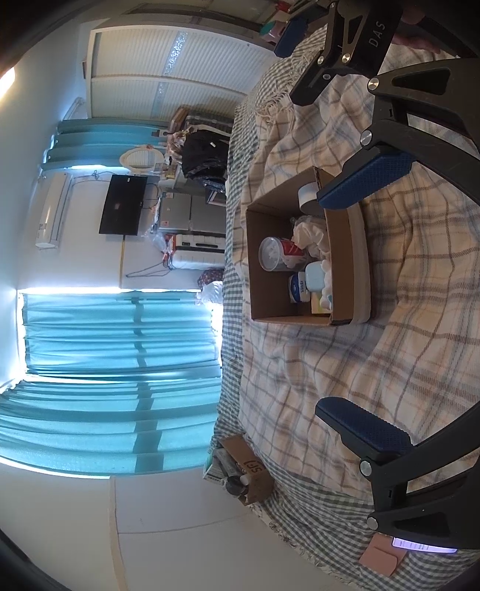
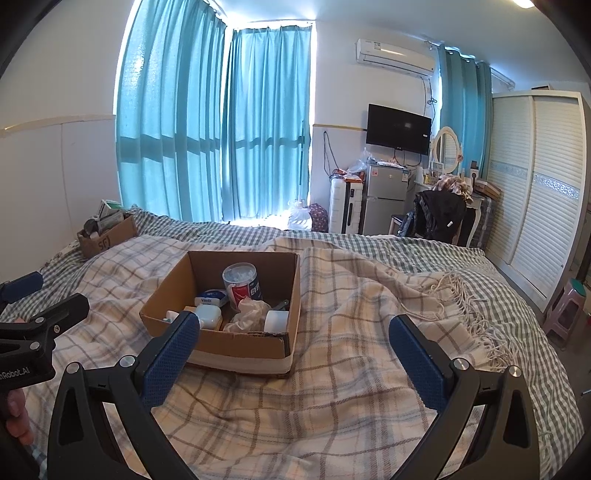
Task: Organize objects
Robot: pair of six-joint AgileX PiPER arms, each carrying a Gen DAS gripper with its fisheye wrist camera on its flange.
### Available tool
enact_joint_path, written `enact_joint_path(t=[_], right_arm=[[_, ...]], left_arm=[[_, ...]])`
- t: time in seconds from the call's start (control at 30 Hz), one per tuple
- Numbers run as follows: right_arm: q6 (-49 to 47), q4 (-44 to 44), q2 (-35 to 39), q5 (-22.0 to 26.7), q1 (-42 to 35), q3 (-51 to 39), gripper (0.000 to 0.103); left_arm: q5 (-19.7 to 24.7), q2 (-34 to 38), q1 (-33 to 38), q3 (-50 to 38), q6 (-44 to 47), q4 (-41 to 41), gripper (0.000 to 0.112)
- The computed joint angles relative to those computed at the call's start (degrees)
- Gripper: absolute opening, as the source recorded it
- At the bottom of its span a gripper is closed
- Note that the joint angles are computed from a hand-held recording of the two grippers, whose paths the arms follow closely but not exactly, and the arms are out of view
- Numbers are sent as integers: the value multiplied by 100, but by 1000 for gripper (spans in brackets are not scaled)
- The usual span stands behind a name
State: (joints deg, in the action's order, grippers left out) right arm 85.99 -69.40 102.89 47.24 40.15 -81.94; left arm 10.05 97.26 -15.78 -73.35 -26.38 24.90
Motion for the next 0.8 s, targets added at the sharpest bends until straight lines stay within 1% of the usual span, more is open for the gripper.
enact_joint_path(t=[0.03, 0.1, 0.2, 0.23, 0.3, 0.33, 0.4, 0.53, 0.6, 0.63, 0.7, 0.73, 0.77, 0.8], right_arm=[[4, 12, 2, -12, -4, 3, 103], [20, 13, 12, 2, -3, 4, 103], [69, 1, 9, -26, 6, 20, 103], [73, -5, 8, -24, 14, 27, 103], [-2, 34, 30, -25, 18, -9, 103], [-68, 85, 39, -21, 17, -37, 103], [-45, 55, 30, -5, 25, -18, 103], [56, 28, -5, 4, 20, 34, 103], [91, 21, -22, -8, 9, 60, 103], [101, 20, -29, -11, 6, 68, 103], [145, -7, -42, -19, 6, 97, 103], [174, -23, -43, -23, 9, 108, 103], [184, -27, -43, -25, 10, 112, 103], [194, -33, -37, -27, 12, 110, 103]], left_arm=[[-61, -16, 14, 45, -34, 25, 103], [-97, -26, 37, 63, 267, -293, 103], [-118, -51, 7, 104, -108, 89, 103], [-92, -56, 1, 110, -117, 107, 103], [-3, -51, -49, 89, -471, 496, 103], [-27, -60, -51, 105, -552, 595, 103], [-64, -73, -58, 135, -672, 721, 103], [-71, -78, -49, 142, -579, 563, 103], [-6, -58, -52, 117, -882, 794, 103], [-1, -55, -30, 111, -768, 641, 103], [8, -37, 27, 80, -34, -152, 103], [14, -30, 42, 68, 168, -367, 103], [-2, -39, 47, 87, 197, -395, 103], [-16, -51, 38, 108, 35, -218, 103]])
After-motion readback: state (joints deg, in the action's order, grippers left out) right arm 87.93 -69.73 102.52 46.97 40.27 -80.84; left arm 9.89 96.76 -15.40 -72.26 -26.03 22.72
